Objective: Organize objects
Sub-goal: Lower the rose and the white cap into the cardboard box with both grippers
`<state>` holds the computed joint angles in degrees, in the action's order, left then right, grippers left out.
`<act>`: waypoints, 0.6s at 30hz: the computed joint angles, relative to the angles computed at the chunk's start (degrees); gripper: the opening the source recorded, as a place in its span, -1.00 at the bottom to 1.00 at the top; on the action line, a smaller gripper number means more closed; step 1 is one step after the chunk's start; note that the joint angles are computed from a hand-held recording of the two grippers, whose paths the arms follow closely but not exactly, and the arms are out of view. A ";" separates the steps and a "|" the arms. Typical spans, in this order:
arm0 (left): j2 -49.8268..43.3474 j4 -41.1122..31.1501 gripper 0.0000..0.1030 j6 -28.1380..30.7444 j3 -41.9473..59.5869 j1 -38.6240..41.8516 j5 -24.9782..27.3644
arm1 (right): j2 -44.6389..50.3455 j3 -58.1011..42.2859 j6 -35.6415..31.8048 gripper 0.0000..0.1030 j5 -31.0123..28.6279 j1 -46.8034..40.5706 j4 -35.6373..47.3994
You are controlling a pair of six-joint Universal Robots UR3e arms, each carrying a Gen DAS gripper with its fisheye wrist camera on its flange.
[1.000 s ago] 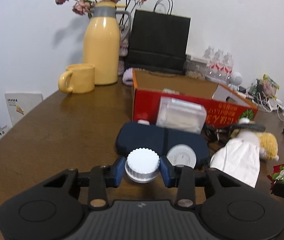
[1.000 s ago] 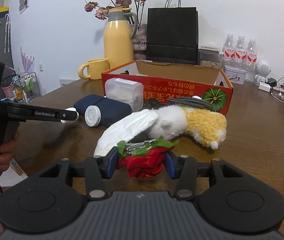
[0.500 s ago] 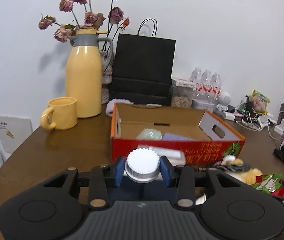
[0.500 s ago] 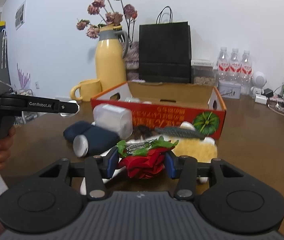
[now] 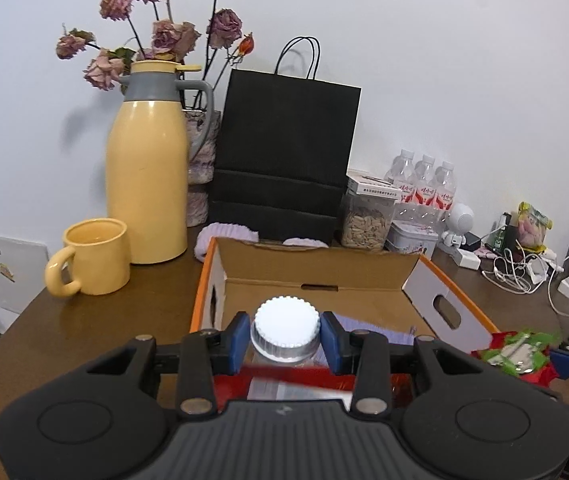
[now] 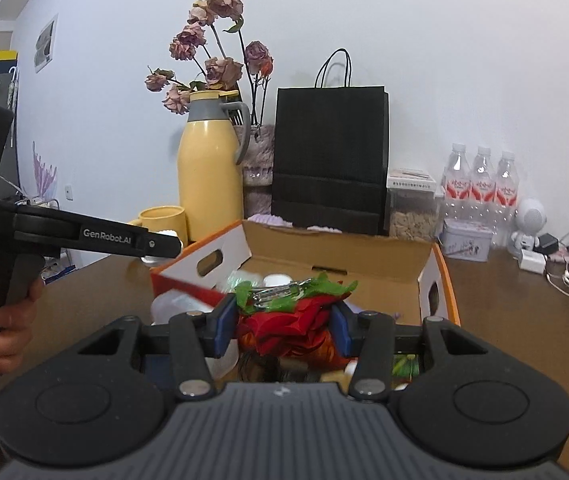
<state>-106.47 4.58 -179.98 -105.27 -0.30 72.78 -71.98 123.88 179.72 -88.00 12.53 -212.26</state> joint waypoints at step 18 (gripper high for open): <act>-21.24 -14.56 -0.28 -1.28 34.43 -4.28 5.67 | 15.76 -31.08 -3.71 -0.06 -0.79 -3.44 20.57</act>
